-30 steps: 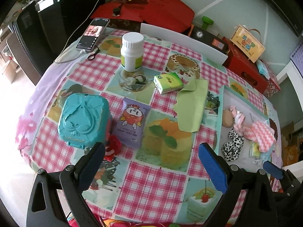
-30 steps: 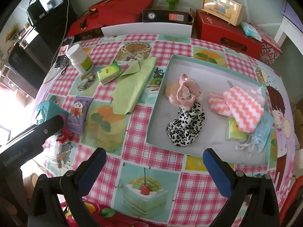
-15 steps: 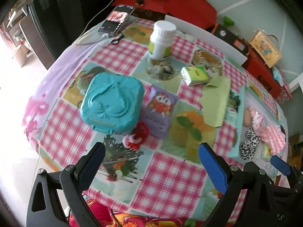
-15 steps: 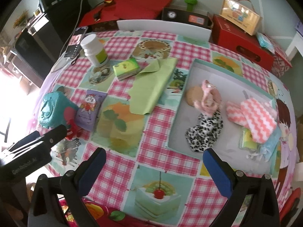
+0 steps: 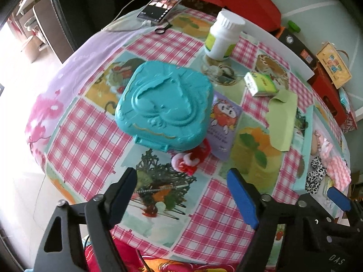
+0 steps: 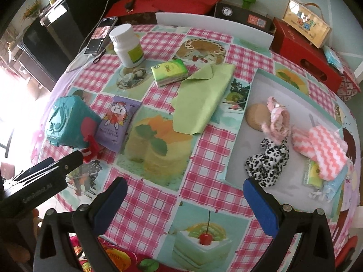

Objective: Organize soft objects
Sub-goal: 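Move both tools toward the teal box and purple wipes pack, then grasp the red-white bow toy beside the teal box with the left gripper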

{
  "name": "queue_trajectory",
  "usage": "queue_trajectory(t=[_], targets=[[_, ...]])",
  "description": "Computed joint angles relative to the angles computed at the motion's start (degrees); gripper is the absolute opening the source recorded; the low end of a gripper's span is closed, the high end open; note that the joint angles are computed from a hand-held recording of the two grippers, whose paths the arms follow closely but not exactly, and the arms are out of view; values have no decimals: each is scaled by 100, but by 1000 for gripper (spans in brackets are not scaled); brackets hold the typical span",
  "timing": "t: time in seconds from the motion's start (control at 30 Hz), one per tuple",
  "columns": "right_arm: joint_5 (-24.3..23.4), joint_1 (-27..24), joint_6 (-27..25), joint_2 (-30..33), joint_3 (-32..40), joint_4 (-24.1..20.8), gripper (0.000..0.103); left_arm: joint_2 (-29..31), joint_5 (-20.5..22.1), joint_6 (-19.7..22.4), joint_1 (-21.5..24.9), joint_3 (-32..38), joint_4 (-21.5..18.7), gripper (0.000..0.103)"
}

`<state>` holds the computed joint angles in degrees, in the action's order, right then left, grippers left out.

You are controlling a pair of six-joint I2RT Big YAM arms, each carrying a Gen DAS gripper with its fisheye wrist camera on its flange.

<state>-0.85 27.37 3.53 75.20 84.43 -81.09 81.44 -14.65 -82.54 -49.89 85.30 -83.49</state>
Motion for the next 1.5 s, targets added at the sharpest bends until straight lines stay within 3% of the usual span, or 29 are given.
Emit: queue_trajectory(t=[0.13, 0.43, 0.87, 1.13, 1.5], targets=[[-17, 59, 6, 56, -47, 33, 103, -65, 97, 0, 46, -203, 166, 67], [-112, 184, 16, 226, -114, 224, 103, -172, 279, 20, 154, -529, 576, 54], [-355, 451, 168, 553, -33, 636, 101, -371, 449, -74, 254, -958, 1171, 46], [-379, 511, 243, 672, 5, 746, 99, -528, 511, -25, 301, -1175, 1551, 25], [-353, 689, 263, 940, 149, 841, 99, -687, 525, -21, 334, -1372, 1819, 22]])
